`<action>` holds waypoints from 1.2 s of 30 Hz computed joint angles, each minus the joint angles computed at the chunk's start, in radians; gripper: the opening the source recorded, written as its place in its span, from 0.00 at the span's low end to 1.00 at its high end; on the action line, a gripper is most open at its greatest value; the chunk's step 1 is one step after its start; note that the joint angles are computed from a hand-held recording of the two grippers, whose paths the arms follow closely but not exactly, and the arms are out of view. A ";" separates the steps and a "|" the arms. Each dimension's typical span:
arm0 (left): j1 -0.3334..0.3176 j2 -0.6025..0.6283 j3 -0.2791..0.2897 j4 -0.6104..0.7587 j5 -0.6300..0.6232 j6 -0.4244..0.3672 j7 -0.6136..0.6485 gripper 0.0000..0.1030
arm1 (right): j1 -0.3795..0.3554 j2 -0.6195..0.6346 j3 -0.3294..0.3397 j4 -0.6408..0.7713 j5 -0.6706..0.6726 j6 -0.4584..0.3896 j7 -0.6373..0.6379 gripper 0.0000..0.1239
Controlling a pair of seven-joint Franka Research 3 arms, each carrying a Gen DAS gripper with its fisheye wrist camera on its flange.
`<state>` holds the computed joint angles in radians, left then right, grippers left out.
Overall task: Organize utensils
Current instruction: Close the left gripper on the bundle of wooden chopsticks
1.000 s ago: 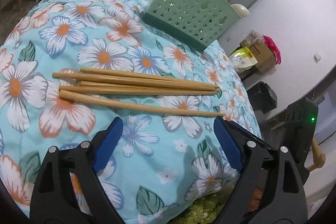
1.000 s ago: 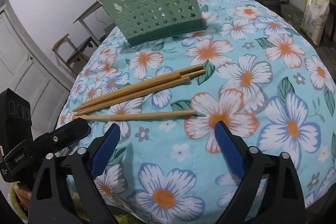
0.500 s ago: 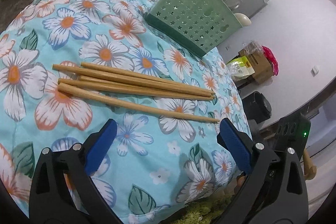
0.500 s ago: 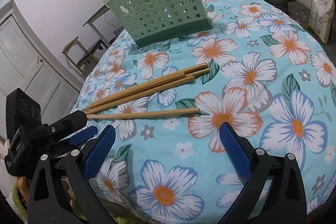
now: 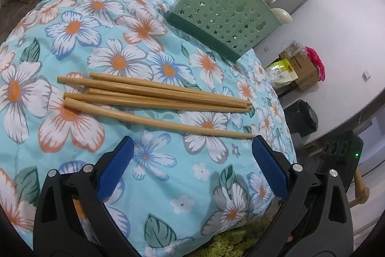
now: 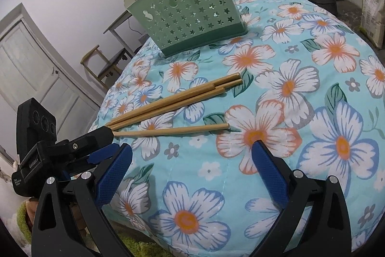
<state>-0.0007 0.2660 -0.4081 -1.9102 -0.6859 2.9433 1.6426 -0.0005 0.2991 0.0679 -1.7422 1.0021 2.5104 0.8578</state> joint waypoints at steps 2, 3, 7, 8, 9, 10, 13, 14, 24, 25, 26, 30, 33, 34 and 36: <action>0.007 0.000 -0.005 0.004 -0.012 -0.010 0.007 0.92 | 0.003 -0.002 -0.003 -0.002 -0.012 0.005 0.007 0.78; 0.011 0.000 -0.009 0.005 -0.024 -0.012 0.017 0.92 | 0.005 -0.001 -0.002 -0.002 -0.015 0.010 0.013 0.78; 0.036 -0.002 -0.036 0.006 -0.105 -0.021 0.105 0.92 | 0.015 -0.001 -0.002 -0.005 -0.024 0.035 0.043 0.78; 0.040 -0.004 -0.040 0.005 -0.133 -0.019 0.129 0.92 | 0.017 -0.001 -0.002 -0.004 -0.032 0.036 0.051 0.78; 0.046 -0.005 -0.047 0.004 -0.168 -0.019 0.159 0.92 | 0.017 0.000 -0.002 -0.003 -0.036 0.038 0.057 0.78; 0.037 -0.006 -0.038 0.006 -0.174 -0.023 0.165 0.92 | 0.018 0.000 -0.001 -0.003 -0.039 0.040 0.065 0.78; 0.003 -0.021 -0.006 -0.004 -0.147 -0.016 0.166 0.91 | 0.018 0.002 -0.001 0.002 -0.049 0.038 0.086 0.78; 0.006 -0.026 -0.014 -0.008 -0.170 -0.009 0.197 0.88 | 0.017 0.004 0.000 0.004 -0.050 0.037 0.090 0.78; 0.059 -0.003 -0.030 0.040 -0.674 -0.120 0.507 0.47 | 0.043 -0.016 -0.004 -0.032 -0.108 0.101 0.137 0.78; 0.058 0.002 -0.020 0.044 -0.706 -0.137 0.509 0.44 | 0.043 -0.015 -0.004 -0.032 -0.111 0.104 0.142 0.78; 0.060 0.009 -0.009 0.048 -0.749 -0.155 0.501 0.39 | 0.044 -0.016 -0.003 -0.033 -0.113 0.109 0.149 0.78; 0.055 0.025 0.031 0.061 -0.904 -0.206 0.490 0.30 | 0.044 -0.019 0.000 -0.040 -0.117 0.121 0.158 0.78; 0.026 0.035 0.068 0.074 -0.924 -0.215 0.431 0.27 | 0.047 -0.020 0.000 -0.043 -0.128 0.131 0.168 0.78; 0.015 0.036 0.080 0.077 -0.924 -0.216 0.413 0.27 | 0.049 -0.021 0.000 -0.044 -0.133 0.134 0.172 0.78; -0.008 0.038 0.105 0.081 -0.909 -0.216 0.350 0.27 | 0.048 -0.022 0.000 -0.046 -0.136 0.136 0.173 0.78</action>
